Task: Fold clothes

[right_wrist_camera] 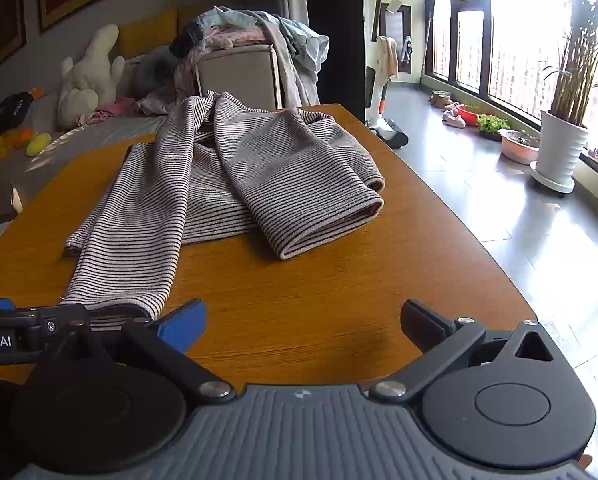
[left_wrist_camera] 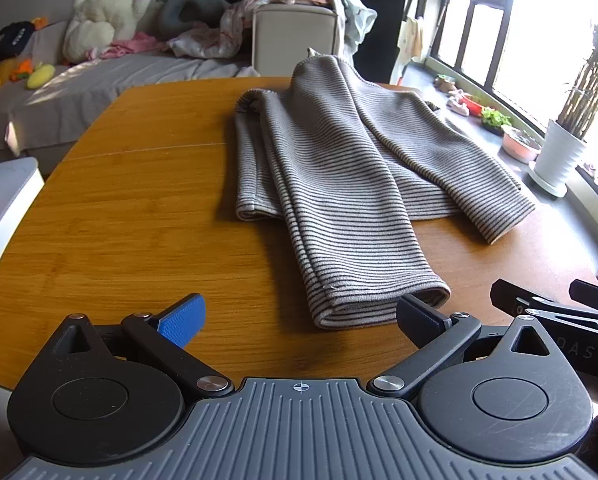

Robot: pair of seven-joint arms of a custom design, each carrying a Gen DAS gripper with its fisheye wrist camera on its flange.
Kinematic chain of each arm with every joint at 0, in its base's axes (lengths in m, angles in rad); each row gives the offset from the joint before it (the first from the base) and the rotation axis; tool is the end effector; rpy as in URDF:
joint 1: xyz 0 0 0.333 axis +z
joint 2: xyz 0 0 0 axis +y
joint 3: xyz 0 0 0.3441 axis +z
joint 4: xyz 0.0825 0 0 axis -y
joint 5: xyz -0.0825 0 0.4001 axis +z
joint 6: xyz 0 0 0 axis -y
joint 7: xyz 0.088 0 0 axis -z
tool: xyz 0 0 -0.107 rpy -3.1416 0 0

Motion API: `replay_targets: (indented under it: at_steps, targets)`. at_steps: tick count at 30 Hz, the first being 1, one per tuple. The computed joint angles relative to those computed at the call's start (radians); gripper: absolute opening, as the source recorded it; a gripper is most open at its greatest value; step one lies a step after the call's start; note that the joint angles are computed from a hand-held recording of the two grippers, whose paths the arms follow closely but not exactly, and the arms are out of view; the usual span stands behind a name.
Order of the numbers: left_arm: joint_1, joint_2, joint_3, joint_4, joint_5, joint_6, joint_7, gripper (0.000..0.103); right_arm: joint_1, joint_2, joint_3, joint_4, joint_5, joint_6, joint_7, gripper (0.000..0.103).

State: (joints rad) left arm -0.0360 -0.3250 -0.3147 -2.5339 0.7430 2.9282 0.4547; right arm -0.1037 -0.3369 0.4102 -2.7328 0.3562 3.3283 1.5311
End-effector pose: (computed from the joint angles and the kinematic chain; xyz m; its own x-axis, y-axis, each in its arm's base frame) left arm 0.4231 -0.2070 0.4656 0.0376 -0.9968 0.0705 -0.6994 -0.0767 -0.7106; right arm 0.4215 0.1000 0.4422 0.0432 -0.9964 -0.0730 -0.6139 0.0312 -0.7887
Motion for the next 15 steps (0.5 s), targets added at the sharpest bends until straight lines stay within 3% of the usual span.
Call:
replay_targets:
  at_steps: [15]
  targets:
    - [-0.022, 0.012, 0.020, 0.000, -0.044, -0.002, 0.042, 0.103, 0.049, -0.012, -0.073, 0.004, -0.065, -0.042, 0.019, 0.103]
